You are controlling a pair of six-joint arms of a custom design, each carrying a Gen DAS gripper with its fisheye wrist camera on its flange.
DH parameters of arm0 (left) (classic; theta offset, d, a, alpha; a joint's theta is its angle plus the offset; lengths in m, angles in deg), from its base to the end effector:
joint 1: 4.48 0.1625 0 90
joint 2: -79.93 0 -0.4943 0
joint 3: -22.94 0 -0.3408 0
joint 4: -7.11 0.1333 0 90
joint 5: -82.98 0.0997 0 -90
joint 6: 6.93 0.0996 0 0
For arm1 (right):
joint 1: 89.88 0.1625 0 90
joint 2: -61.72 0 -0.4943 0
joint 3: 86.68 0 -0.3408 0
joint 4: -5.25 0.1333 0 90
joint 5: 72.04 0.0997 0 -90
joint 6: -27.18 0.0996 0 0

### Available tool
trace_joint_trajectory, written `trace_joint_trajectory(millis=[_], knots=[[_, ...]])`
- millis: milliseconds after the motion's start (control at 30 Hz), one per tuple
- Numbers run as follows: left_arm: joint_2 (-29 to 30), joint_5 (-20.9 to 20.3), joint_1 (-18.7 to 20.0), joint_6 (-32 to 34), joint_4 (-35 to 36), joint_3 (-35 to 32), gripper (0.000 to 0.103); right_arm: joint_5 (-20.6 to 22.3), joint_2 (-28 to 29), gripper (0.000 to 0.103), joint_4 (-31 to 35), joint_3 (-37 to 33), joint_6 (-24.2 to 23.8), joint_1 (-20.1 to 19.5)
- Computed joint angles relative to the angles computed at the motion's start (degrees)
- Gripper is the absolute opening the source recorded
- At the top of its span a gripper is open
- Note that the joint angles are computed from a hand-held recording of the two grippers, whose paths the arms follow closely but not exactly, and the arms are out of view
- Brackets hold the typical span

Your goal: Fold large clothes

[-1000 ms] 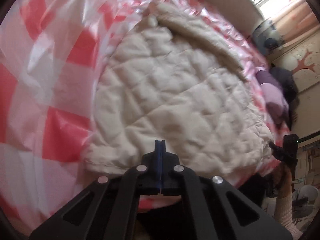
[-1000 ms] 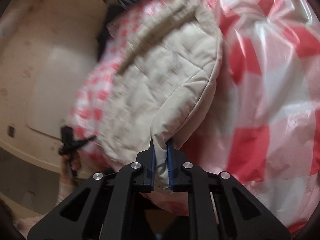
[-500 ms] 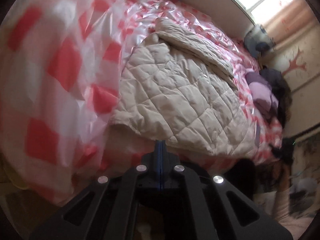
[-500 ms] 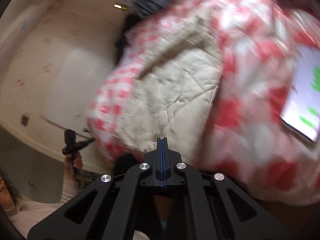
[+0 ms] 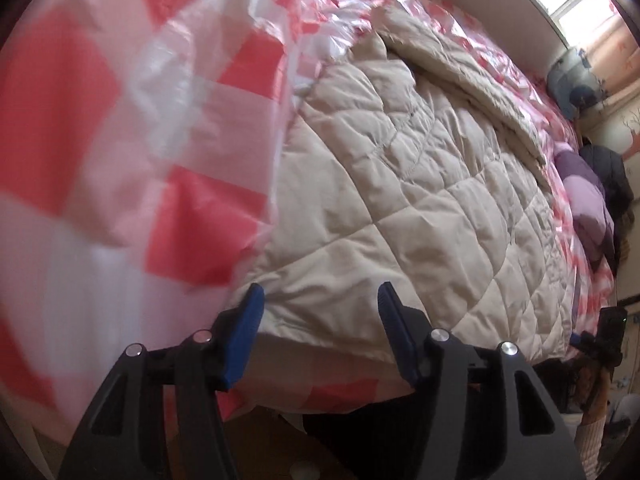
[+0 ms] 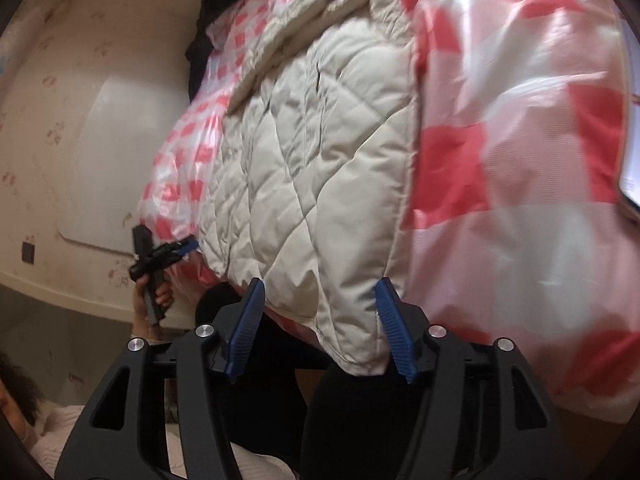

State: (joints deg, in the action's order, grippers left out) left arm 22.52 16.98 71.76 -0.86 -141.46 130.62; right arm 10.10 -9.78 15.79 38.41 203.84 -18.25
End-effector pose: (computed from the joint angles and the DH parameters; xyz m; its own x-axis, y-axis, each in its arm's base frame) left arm 0.0271 -0.6201 0.2412 -0.8714 0.2610 -0.4155 0.3294 0.9388 -0.1010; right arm 0.0410 -0.3428 0.2247 -0.9738 0.2054 -0.0974 0.2272 0.8674 -0.4428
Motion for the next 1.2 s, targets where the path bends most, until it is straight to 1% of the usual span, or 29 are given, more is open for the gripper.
trace_joint_trajectory(millis=[33, 100, 167, 267, 300, 333, 400, 433, 467, 500, 533, 567, 600, 633, 667, 700, 733, 767, 800, 867, 900, 967, 1033, 1100, 1133, 1167, 1200], knots=[[0.1, 1.1, -0.1, -0.1, -0.7, 0.4, 0.065, 0.4, 0.8, 0.055, -0.1, -0.6, 0.4, 0.5], [1.0, 3.1, 0.0, -0.3, 0.3, 0.0, 0.065, 0.0, 2.1, 0.055, -1.2, -0.8, 0.8, 0.3], [1.7, 4.9, -0.4, -1.1, 0.3, 0.1, 0.065, -0.8, 2.1, 0.05, -2.7, 0.0, 0.9, -0.2], [0.5, 5.6, -1.4, -2.7, -0.3, 1.6, 0.067, 1.0, -0.5, 0.048, -4.0, 1.9, 1.7, 0.4], [0.0, 6.1, -1.7, -2.5, -1.1, 2.4, 0.069, 2.8, -1.2, 0.048, -3.6, 2.1, 1.9, 1.2], [-0.3, 6.7, -1.7, -2.2, -1.9, 2.9, 0.073, 4.5, -1.8, 0.048, -3.1, 2.2, 1.9, 1.7], [0.5, 6.4, -0.4, -3.7, -1.7, 1.5, 0.074, 2.6, -1.0, 0.048, -2.2, 1.9, 1.3, 0.4], [1.2, 5.5, 0.4, -4.6, -1.9, 0.6, 0.075, 1.5, 0.7, 0.048, -1.8, 1.1, 0.8, 0.1], [2.3, 3.9, 1.4, -5.9, -1.5, -0.9, 0.075, 2.0, 2.9, 0.048, -1.6, -0.2, 0.5, 0.9], [3.5, 2.8, 2.2, -6.9, -1.8, -1.9, 0.075, 3.3, 4.0, 0.033, -1.5, -1.1, 0.3, 1.7], [4.2, 2.1, 2.4, -7.4, -3.0, -2.0, 0.071, 4.2, 4.9, 0.02, -2.1, -1.7, 0.4, 2.7], [4.3, 1.2, 2.5, -7.4, -4.6, -1.6, 0.044, 3.5, 5.1, 0.014, -3.1, -1.6, 0.5, 2.8], [3.9, -0.2, 2.4, -7.1, -4.6, -1.3, 0.032, 2.3, 4.7, 0.011, -4.6, -1.1, 0.4, 3.1], [3.4, -1.6, 2.2, -6.5, -5.4, -0.8, 0.018, 1.5, 3.8, 0.011, -6.3, -0.3, 0.2, 3.6], [2.7, -2.3, 1.7, -5.8, -6.1, 0.0, 0.015, 0.4, 2.9, 0.01, -7.8, 0.4, 0.4, 3.7], [2.0, -3.3, 1.5, -5.7, -6.3, 0.6, 0.014, -2.6, 1.1, 0.009, -9.8, 1.9, 0.6, 3.0], [0.6, -6.4, 1.4, -6.2, -5.9, 1.2, 0.013, -4.9, -0.3, 0.009, -11.3, 2.9, 0.7, 2.4], [-0.4, -8.2, 1.2, -6.3, -5.9, 1.7, 0.013, -7.5, -2.3, 0.008, -12.7, 4.0, 0.9, 2.0], [-2.0, -9.9, 0.5, -6.2, -5.6, 2.7, 0.013, -9.3, -4.3, 0.008, -13.5, 4.6, 0.9, 1.9], [-4.5, -11.5, -1.4, -5.1, -5.4, 4.6, 0.012, -11.4, -7.6, 0.008, -13.7, 5.1, 1.0, 2.3], [-5.6, -12.2, -2.3, -4.9, -4.8, 5.1, 0.012, -12.1, -9.4, 0.008, -13.4, 5.2, 1.0, 2.6], [-8.8, -11.9, -5.4, -4.0, -3.8, 7.2, 0.012, -13.4, -13.3, 0.008, -11.9, 5.2, 0.7, 3.2], [-11.7, -12.4, -7.5, -4.0, -2.2, 8.9, 0.012, -14.4, -16.9, 0.008, -10.2, 5.9, 0.4, 3.4], [-14.7, -12.2, -8.9, -4.4, 0.4, 10.8, 0.012, -15.5, -20.8, 0.008, -7.4, 7.3, -1.3, 2.3], [-15.6, -11.8, -8.9, -4.7, 1.7, 11.5, 0.012, -16.3, -22.8, 0.008, -4.9, 7.8, -2.9, 0.8], [-16.3, -10.9, -8.8, -4.4, 3.9, 12.1, 0.014, -15.6, -23.5, 0.009, -1.7, 8.3, -4.9, 0.0], [-16.6, -9.9, -8.2, -3.2, 6.5, 12.7, 0.016, -12.5, -23.4, 0.011, 0.9, 8.7, -6.6, -0.1]])
